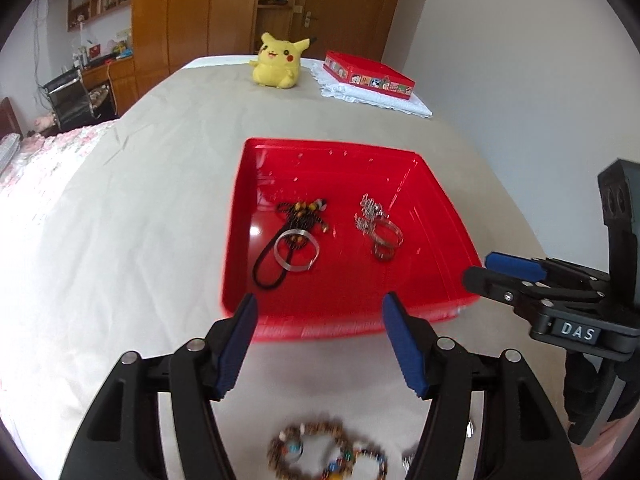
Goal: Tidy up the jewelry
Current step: 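Open both tools and withdraw them from the red tray, then grasp the multicolour bead bracelet with the left tool while the right tool grasps the silver watch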
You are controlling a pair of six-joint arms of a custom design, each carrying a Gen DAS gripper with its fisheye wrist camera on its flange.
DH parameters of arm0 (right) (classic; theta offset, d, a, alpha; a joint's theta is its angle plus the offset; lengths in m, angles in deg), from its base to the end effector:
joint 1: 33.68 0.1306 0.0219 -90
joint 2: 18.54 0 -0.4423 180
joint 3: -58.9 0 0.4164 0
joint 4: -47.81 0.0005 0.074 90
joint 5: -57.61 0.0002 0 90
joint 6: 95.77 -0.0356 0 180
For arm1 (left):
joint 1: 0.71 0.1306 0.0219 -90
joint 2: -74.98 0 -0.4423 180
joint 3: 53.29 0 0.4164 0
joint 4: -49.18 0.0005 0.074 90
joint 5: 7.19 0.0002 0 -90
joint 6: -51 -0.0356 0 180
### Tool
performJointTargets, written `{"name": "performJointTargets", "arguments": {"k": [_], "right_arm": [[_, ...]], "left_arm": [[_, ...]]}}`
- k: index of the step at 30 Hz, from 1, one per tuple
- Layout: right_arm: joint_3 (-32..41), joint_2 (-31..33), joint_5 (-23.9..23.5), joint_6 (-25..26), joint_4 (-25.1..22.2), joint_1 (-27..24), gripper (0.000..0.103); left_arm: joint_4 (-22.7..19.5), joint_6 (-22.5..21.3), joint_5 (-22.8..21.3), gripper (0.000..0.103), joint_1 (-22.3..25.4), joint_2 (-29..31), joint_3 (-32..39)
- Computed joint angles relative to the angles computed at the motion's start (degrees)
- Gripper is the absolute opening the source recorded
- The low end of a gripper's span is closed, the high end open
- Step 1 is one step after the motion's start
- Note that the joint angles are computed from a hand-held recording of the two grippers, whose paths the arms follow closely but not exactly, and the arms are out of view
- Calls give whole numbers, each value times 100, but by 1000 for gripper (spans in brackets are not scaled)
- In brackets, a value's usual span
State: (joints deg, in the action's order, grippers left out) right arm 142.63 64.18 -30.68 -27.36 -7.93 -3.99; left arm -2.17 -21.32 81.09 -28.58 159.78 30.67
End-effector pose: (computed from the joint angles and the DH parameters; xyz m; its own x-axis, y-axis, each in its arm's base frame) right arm 0.3876 0.2192 0.4871 -0.8362 -0.0534 -0.5459 -0.1855 0.9641 0.1898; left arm 0.4115 -0.2170 0.4783 -0.8024 0.0809 -0.5913 0.2176 0.9622 -0.1636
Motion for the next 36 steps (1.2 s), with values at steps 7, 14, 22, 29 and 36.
{"name": "performJointTargets", "arguments": {"k": [7,14,22,29,36], "right_arm": [[-412,-415,35,-226,-111,383,54],[-771,-705,-36,-465,-139,662,54],[-1105,-828,-246,-735,-170,864,53],[-1327,-978,-365,-924,-191,846,51],[-1437,-1133,-376,-937,-210,812,51]], "left_arm": [[-189,168,-95,65,35,-523,-491],[-342,280,-130,65,17,-867,-958],[-396,525,-85,65,-51,-1025,-1369],[-423,484,306,57,-282,-973,-1454],[-512,448,504,52,-395,-685,-1405]]}}
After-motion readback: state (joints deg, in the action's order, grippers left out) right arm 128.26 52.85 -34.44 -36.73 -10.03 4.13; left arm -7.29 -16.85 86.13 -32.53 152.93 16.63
